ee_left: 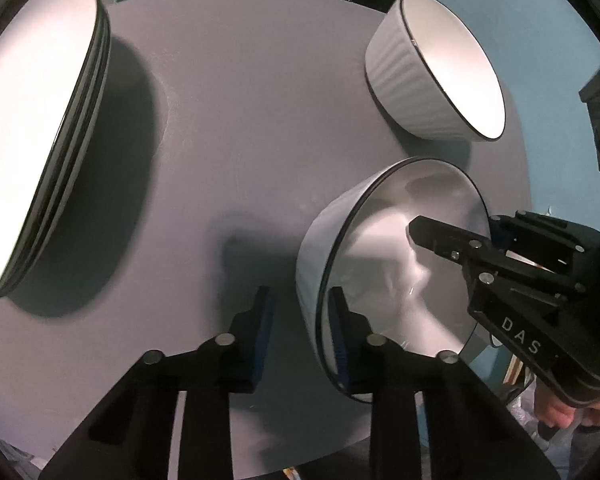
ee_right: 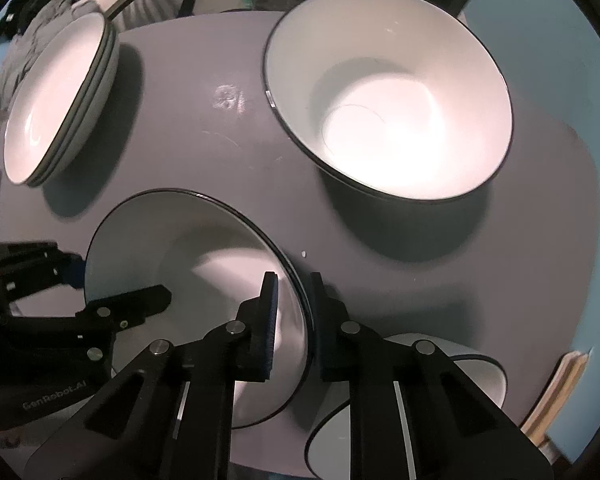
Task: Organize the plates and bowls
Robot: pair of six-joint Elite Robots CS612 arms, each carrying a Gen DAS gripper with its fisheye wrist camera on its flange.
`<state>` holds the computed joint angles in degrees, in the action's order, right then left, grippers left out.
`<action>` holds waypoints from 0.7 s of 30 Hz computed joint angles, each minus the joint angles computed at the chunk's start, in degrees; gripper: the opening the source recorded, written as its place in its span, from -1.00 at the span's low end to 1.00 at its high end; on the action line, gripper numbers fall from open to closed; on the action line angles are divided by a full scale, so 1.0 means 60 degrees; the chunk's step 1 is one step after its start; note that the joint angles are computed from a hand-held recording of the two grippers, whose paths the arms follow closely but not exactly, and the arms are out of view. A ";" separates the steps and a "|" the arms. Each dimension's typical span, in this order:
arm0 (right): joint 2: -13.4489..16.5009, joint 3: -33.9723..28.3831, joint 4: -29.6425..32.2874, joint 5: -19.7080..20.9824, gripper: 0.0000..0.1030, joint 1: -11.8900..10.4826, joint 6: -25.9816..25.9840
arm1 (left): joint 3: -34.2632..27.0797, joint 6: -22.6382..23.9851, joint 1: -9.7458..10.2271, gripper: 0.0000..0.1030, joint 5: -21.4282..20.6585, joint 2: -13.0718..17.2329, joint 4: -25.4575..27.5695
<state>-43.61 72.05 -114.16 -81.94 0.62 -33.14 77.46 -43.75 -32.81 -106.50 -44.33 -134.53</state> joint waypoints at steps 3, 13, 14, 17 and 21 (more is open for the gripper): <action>0.0003 -0.0069 0.0191 0.0108 -0.75 -0.0054 0.0521 | -0.0111 0.0298 -0.0087 -0.71 0.0481 -0.0038 0.0367; -0.0290 0.0282 0.0583 0.0788 -0.78 -0.0134 0.1756 | 0.0044 0.0385 0.0075 -0.74 0.0527 -0.0165 0.0527; -0.0316 0.0314 0.0615 0.0889 -0.78 -0.0151 0.1895 | -0.0054 0.0442 0.0081 -0.74 0.0536 -0.0103 0.0573; -0.0467 0.0584 0.0443 0.1072 -0.78 -0.0219 0.2288 | -0.0037 0.0697 0.0083 -0.74 0.0619 -0.0144 0.0720; -0.0642 0.0884 0.0213 0.1348 -0.78 -0.0337 0.2777 | -0.0214 0.0964 0.0094 -0.74 0.0685 -0.0139 0.1086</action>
<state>-47.46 77.36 -112.88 -73.85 -1.41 -16.48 76.17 -37.97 -32.25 -102.39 -45.16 -128.01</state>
